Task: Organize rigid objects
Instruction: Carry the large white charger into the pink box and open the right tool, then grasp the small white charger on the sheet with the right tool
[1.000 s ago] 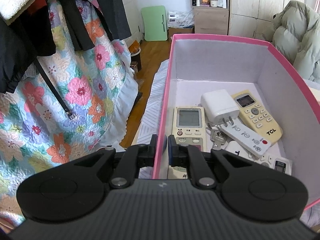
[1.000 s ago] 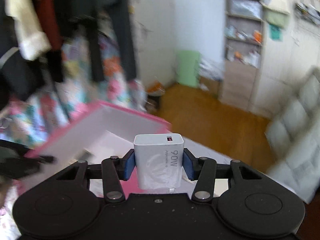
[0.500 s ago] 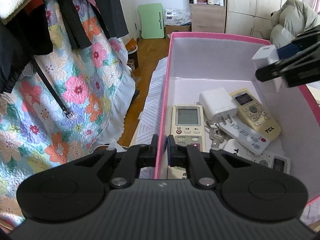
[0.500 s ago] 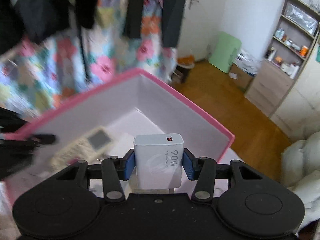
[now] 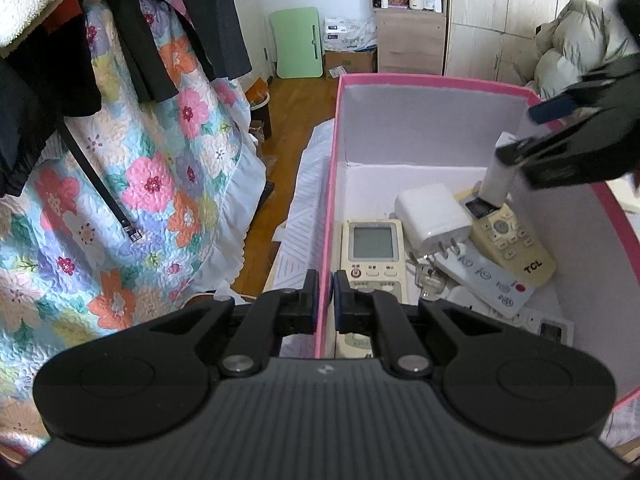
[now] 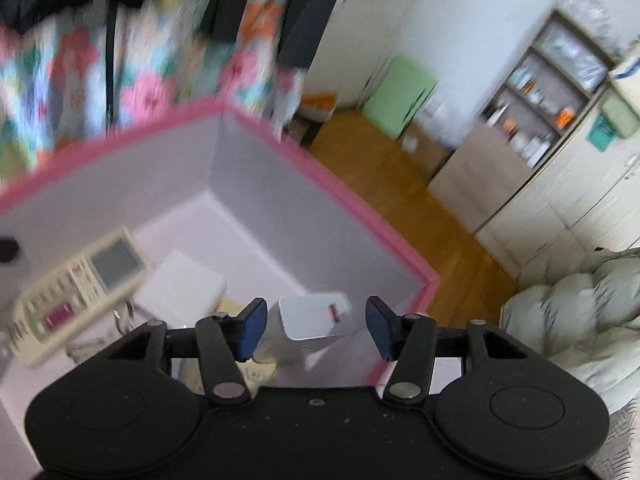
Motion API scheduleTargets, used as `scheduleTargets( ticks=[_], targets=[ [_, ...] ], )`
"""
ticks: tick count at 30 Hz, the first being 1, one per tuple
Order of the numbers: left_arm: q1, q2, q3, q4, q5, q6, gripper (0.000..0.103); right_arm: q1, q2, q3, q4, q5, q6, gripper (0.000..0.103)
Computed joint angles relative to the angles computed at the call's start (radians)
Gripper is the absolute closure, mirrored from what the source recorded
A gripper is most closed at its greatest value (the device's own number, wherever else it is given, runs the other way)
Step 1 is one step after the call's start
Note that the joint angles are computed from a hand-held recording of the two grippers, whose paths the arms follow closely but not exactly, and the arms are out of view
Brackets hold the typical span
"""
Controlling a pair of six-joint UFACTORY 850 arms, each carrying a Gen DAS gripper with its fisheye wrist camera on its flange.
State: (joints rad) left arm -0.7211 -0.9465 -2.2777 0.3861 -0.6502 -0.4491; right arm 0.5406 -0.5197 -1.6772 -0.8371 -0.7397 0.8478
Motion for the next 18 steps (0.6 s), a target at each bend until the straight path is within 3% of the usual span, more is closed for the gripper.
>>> scheduleTargets(
  ticks=[5,11,18],
  targets=[
    [-0.009,-0.005,-0.009,0.049,0.005,-0.016,0.097,-0.027,0.232,0.242,-0.036,0.22,0.381,0.039],
    [0.001,-0.002,-0.01,-0.006,0.016,-0.007,0.098,-0.038,0.365,0.427,-0.053,0.223,0.482,0.042],
    [0.014,-0.006,-0.02,-0.065,0.019,0.021,0.099,-0.061,0.382,0.569,-0.004,0.313,0.551,0.047]
  ],
)
